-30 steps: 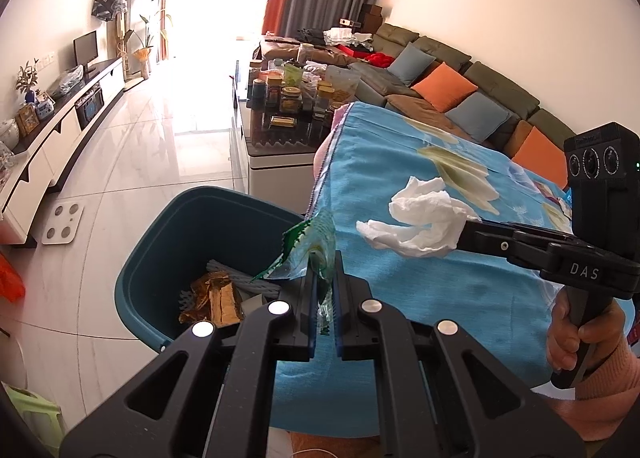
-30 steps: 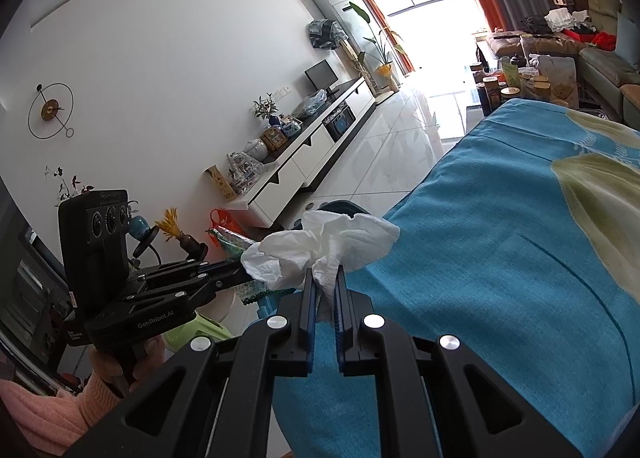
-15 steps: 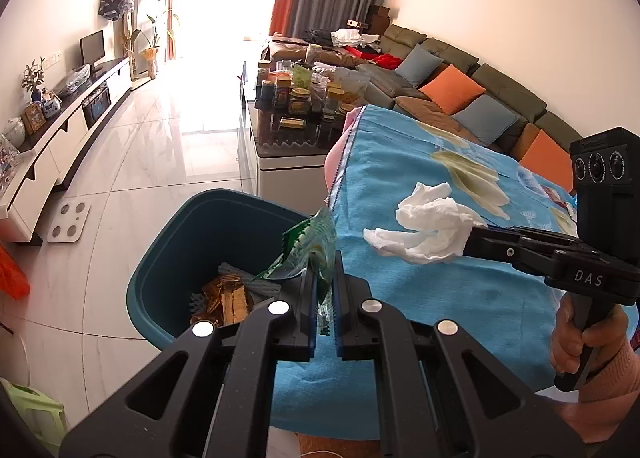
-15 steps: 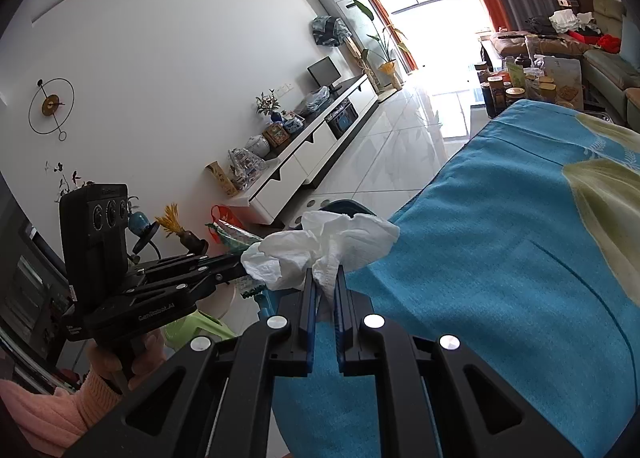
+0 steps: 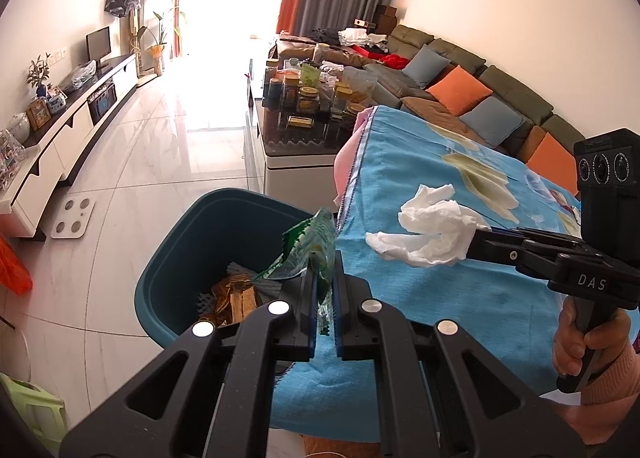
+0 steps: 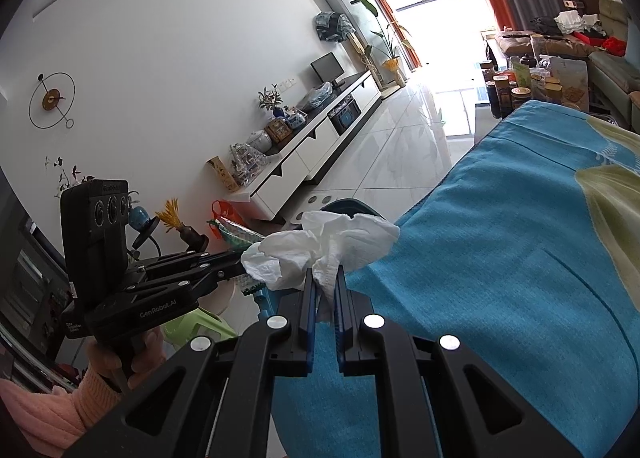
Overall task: Collect trash
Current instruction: 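Carry the plastic wrapper and tissue over the teal bin with both tools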
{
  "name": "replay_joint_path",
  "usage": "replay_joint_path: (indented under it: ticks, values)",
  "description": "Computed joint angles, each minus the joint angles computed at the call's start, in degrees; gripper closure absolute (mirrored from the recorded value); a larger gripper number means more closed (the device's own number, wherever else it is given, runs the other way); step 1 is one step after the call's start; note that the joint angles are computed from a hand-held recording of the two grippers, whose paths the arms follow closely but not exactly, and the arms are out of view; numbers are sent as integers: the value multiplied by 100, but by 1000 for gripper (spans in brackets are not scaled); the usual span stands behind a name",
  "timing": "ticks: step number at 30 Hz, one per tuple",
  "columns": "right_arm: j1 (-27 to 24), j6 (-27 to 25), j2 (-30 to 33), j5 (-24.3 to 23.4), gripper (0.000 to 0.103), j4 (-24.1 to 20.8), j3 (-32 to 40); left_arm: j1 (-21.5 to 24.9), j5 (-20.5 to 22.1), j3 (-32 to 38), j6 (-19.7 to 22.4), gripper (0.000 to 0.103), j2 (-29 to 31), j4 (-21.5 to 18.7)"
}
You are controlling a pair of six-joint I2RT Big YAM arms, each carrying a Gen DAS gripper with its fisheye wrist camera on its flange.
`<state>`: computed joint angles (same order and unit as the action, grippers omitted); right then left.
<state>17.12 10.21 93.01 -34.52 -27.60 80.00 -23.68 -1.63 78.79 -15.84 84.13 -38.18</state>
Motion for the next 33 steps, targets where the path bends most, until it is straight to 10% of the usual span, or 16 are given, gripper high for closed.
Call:
replay_joint_path:
  ticks: [33]
  values:
    - [63,-232,300,-37,96,-307,356,74,-97,59,-144,97,180,-45]
